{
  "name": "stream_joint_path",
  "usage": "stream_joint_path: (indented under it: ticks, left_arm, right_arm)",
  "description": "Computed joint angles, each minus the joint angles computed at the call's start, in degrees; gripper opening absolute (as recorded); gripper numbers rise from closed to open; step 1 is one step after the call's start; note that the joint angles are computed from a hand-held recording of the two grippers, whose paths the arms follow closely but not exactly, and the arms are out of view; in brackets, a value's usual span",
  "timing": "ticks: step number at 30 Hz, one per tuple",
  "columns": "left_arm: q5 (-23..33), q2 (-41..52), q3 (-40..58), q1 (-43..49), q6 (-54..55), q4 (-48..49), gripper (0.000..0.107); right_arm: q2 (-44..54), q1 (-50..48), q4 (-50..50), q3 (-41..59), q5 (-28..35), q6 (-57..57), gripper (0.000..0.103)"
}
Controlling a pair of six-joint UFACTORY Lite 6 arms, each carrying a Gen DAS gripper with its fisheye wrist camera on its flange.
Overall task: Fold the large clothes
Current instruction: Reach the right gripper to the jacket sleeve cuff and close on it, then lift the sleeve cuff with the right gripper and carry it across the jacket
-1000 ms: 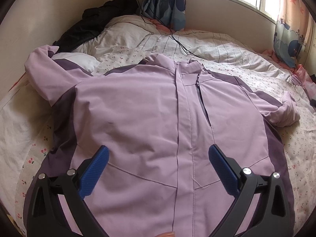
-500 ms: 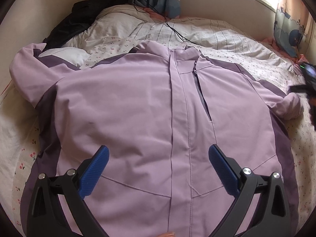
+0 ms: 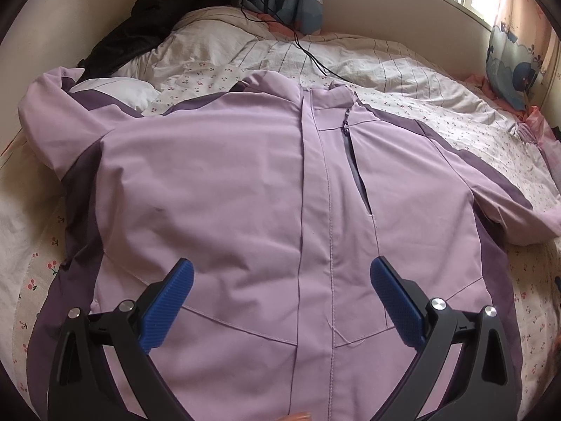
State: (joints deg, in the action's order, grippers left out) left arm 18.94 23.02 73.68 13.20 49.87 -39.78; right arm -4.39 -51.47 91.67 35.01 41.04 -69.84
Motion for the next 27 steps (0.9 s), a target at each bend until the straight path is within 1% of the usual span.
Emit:
stream_joint_path:
  ticks: [1, 4, 5, 7, 9, 11, 13, 14, 15, 16, 17, 18, 19, 20, 22, 23, 25, 26, 27]
  left_arm:
    - [0.08, 0.25, 0.31, 0.0, -0.33, 0.25, 0.097]
    - [-0.02, 1.38, 1.19, -0.24, -1.73, 1.42, 0.097]
    - [0.07, 1.85, 1.6, -0.29, -2.21, 1.95, 0.097]
    - [0.62, 2.64, 2.29, -0.2, -2.71, 2.45, 0.097]
    - [0.78, 2.64, 2.28, -0.09, -2.41, 2.01, 0.097]
    - [0.11, 2.19, 1.75, -0.09, -1.44, 0.91, 0.097]
    - [-0.42, 2.16, 1.54, -0.22, -1.45, 1.07, 0.097]
    - [-0.4, 2.41, 1.69, -0.31, -2.01, 1.7, 0.097]
    - [-0.33, 2.6, 1.81, -0.37, -2.43, 2.08, 0.097]
    - [-0.14, 2.8, 1.96, -0.38, -2.75, 2.34, 0.097]
    - [-0.04, 2.82, 1.99, -0.4, -2.69, 2.29, 0.097]
    - [-0.2, 2.75, 1.88, -0.48, -2.56, 2.19, 0.097]
    - [-0.61, 2.39, 1.47, -0.52, -1.99, 1.69, 0.097]
    - [-0.9, 2.11, 1.18, -0.5, -1.37, 1.06, 0.097]
    - [-1.44, 1.48, 0.58, -0.25, 0.99, -1.69, 0.097]
    - [-1.65, 1.09, 0.16, 0.1, 3.61, -4.73, 0.097]
    - [-1.26, 0.7, -0.18, 1.05, 8.71, -10.82, 0.097]
    - [-1.21, 0.69, -0.14, 1.36, 9.85, -12.49, 0.097]
    - [-1.18, 0.71, -0.19, 1.77, 11.43, -14.74, 0.097]
  right_arm:
    - [2.58, -1.6, 0.91, 1.8, 2.3, 0.21, 0.097]
    - [17.6, -7.69, 4.94, 9.56, 12.69, 2.75, 0.097]
    - [20.67, -8.81, 6.59, 10.5, 14.48, 3.43, 0.097]
    - [24.61, -10.13, 9.05, 12.98, 16.23, 3.64, 0.097]
    - [26.99, -10.48, 9.05, 15.62, 16.12, 2.28, 0.097]
    - [26.93, -9.77, 8.08, 16.56, 14.4, 2.4, 0.097]
    - [26.77, -10.11, 8.66, 16.1, 14.53, 1.8, 0.097]
    - [26.16, -8.59, 10.08, 16.08, 13.31, 1.56, 0.095]
    - [26.14, -7.75, 10.24, 16.86, 11.6, 1.01, 0.091]
    - [26.56, -7.02, 9.44, 18.61, 10.05, 1.39, 0.072]
    - [26.93, -6.41, 8.7, 20.24, 9.35, 2.56, 0.042]
    - [26.9, -4.47, 8.94, 22.45, 8.17, 4.65, 0.031]
    - [26.68, -2.83, 9.04, 24.74, 6.5, 5.75, 0.023]
    - [25.88, -0.96, 7.9, 28.44, 4.76, 7.17, 0.02]
    - [24.14, 3.11, 4.28, 37.59, 2.61, 10.61, 0.018]
    - [23.52, 4.34, 4.12, 41.07, 3.03, 10.68, 0.018]
    - [22.49, 5.8, 7.35, 46.87, 6.93, 7.5, 0.018]
    - [21.28, 6.13, 10.29, 48.39, 9.85, 3.85, 0.018]
    - [20.72, 6.43, 11.96, 49.2, 11.07, 0.6, 0.018]
